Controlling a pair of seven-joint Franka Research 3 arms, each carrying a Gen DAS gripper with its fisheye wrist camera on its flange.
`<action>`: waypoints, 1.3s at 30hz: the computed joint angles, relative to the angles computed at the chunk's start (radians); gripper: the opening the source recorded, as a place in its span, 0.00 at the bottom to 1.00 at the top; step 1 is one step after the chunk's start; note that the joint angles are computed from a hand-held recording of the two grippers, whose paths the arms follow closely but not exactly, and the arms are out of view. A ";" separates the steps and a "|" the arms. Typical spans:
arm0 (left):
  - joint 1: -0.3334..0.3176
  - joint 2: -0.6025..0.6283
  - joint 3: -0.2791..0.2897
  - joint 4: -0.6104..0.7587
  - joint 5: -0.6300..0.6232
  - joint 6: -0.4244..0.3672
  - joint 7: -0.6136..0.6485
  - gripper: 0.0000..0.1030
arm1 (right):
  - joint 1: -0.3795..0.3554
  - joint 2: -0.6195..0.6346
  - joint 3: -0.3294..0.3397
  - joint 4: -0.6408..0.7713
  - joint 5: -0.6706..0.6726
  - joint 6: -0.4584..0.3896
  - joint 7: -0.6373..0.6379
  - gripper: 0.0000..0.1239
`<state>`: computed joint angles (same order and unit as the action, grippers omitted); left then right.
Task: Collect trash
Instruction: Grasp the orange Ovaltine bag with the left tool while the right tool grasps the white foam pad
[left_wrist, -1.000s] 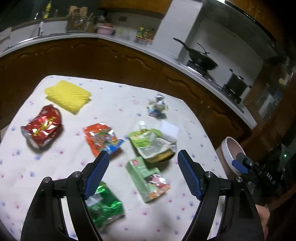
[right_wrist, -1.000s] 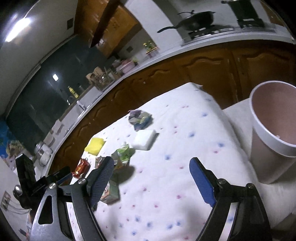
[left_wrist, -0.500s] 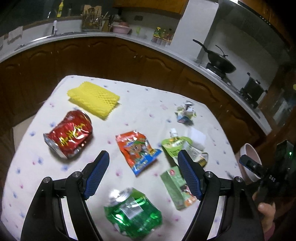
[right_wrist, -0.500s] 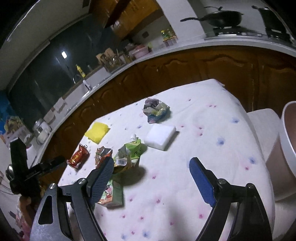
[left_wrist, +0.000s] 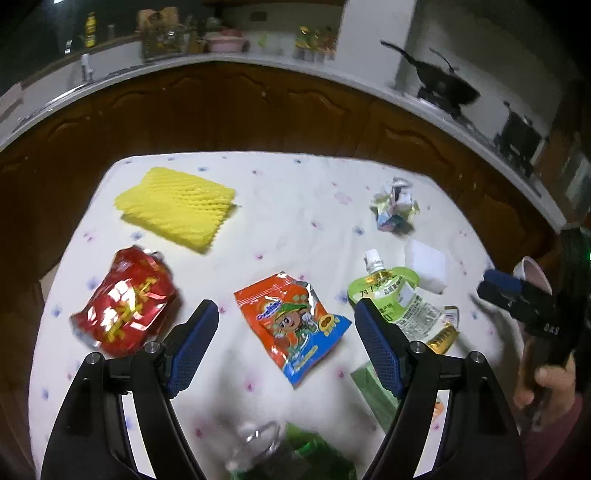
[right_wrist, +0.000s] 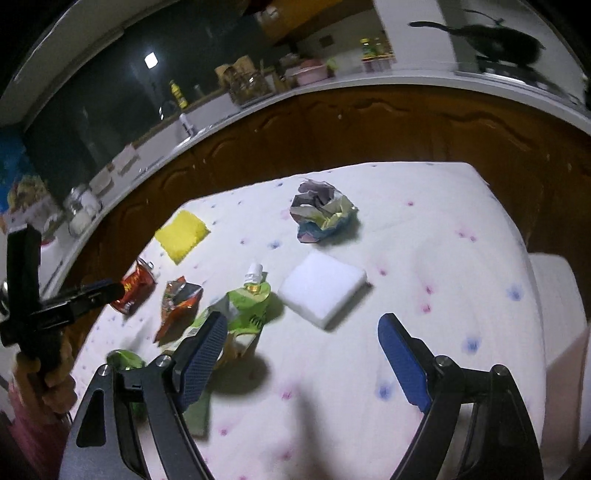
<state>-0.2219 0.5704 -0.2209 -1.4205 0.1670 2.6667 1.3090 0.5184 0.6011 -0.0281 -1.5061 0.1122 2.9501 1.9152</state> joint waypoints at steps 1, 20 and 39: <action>-0.003 0.014 -0.002 0.025 0.002 -0.022 0.009 0.76 | -0.016 0.022 0.016 0.036 -0.002 -0.025 -0.028 0.69; -0.094 0.337 0.038 0.533 -0.001 -0.403 0.180 0.23 | -0.043 0.333 0.018 0.549 -0.070 -0.391 -0.287 0.59; 0.076 0.007 -0.139 0.037 -0.218 0.024 0.255 0.10 | 0.018 -0.130 -0.030 -0.197 0.027 0.132 -0.049 0.56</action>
<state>-0.1457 0.5773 -0.3599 -1.3835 -0.0510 2.6910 1.5642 0.5366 0.4715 -0.0583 -1.7034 0.1390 3.0821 1.8657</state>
